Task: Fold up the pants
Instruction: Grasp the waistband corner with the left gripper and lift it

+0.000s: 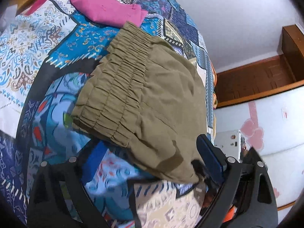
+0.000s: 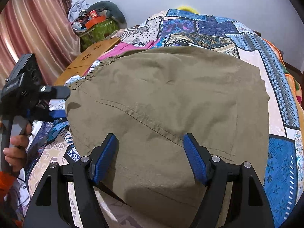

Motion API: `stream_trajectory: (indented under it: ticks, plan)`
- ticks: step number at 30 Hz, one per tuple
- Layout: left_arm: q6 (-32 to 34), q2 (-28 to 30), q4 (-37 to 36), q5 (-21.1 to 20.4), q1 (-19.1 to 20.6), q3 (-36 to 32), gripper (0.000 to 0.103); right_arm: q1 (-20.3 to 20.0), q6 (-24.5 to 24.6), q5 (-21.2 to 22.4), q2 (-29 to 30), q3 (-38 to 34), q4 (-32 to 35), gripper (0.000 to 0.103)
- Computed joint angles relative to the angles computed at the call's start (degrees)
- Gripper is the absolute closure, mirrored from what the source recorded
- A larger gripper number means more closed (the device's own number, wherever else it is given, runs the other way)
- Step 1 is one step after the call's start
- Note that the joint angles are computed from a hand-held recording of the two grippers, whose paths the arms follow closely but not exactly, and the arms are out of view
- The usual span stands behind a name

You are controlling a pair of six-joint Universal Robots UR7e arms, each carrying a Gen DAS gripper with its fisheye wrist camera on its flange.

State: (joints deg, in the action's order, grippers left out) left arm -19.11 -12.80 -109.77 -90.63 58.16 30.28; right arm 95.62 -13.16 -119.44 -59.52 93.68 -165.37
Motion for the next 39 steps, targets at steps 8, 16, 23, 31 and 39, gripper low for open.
stream_trajectory:
  ticks: [8, 16, 23, 31, 39]
  plan:
    - [0.31, 7.51, 5.34, 10.01, -1.48, -13.78, 0.054, -0.14, -0.15, 0.59, -0.16, 0.13, 0.07, 0.032]
    - [7.87, 5.39, -2.44, 17.51, -3.58, -7.2, 0.076, -0.3, 0.05, 1.22, -0.42, 0.29, 0.12, 0.032]
    - [16.59, -6.94, -18.67, 29.95, -6.26, 17.21, 0.077, -0.08, 1.19, 0.7, -1.54, 1.75, -0.91, 0.037]
    - [29.85, -12.92, -37.52, 50.77, -8.73, 32.73, 0.08, 0.94, 3.64, -2.14, -4.11, 6.0, -3.28, 0.039]
    - [38.68, -13.23, -47.59, 48.06, -10.81, 33.27, 0.083, -0.36, 7.29, -1.55, -6.46, 9.42, -5.17, 0.039]
